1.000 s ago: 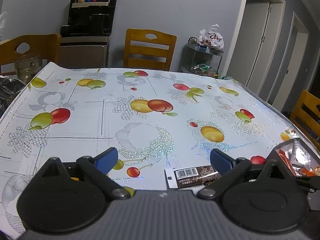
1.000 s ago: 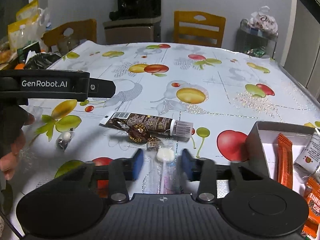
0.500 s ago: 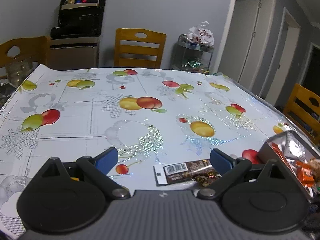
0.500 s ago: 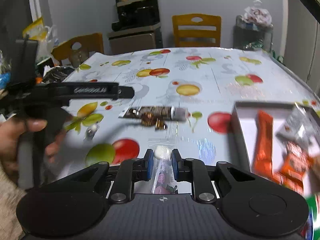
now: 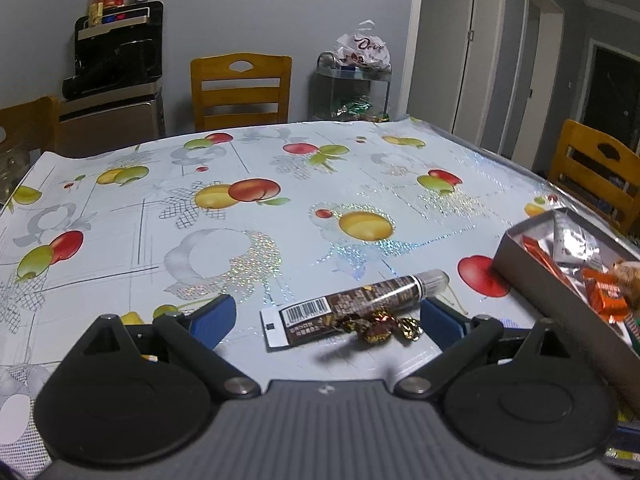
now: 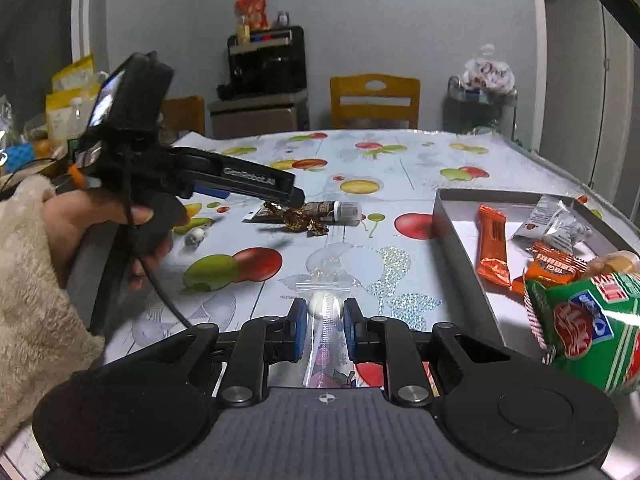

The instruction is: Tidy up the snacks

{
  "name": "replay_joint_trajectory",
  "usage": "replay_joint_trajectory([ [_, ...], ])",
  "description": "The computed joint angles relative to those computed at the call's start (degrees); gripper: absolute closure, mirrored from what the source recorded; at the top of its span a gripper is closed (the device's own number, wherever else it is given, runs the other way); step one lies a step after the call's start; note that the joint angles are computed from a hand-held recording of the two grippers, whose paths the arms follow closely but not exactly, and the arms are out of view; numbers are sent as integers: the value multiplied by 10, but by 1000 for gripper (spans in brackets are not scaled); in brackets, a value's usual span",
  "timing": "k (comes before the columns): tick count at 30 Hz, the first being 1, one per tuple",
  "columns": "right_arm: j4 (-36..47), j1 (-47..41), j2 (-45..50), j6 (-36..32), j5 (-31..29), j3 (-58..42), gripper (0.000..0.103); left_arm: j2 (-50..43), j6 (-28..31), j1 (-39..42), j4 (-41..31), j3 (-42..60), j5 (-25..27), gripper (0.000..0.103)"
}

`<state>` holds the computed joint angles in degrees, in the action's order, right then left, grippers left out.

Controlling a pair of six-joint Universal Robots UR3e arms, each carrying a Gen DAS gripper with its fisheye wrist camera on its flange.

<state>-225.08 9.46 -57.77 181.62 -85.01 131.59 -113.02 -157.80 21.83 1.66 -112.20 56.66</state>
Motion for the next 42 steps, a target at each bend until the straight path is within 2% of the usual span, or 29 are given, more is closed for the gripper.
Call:
replay_joint_trajectory([
  [7,-45,-25,30,9,43,14,82,-12,17,-12,16,-6,-3,4],
  [12,-23,-52,21,4,98,22,82,-18,27,-16,51,-22,-17,4],
  [17,-43,-71,27,15,131,34,81,-33,22,-22,76,-21,-17,7],
  [19,-44,-73,27,14,135,35,81,-35,16,-23,62,-12,-17,13],
  [23,-41,-71,28,9,135,32,81,-35,20,-26,26,4,-8,37],
  [25,-42,-72,28,10,136,33,81,-34,25,-27,38,-1,-4,43],
  [28,-39,-73,29,16,138,30,81,-25,54,-22,22,-1,-10,65],
  [32,-38,-71,30,14,134,28,81,1,60,15,-61,10,-70,84],
  [36,-36,-71,31,15,135,27,80,27,49,50,-74,3,-120,84],
  [40,-35,-71,29,14,135,28,80,53,46,90,-117,6,-180,84],
  [42,-35,-71,29,14,134,28,80,59,44,94,-112,4,-178,84],
])
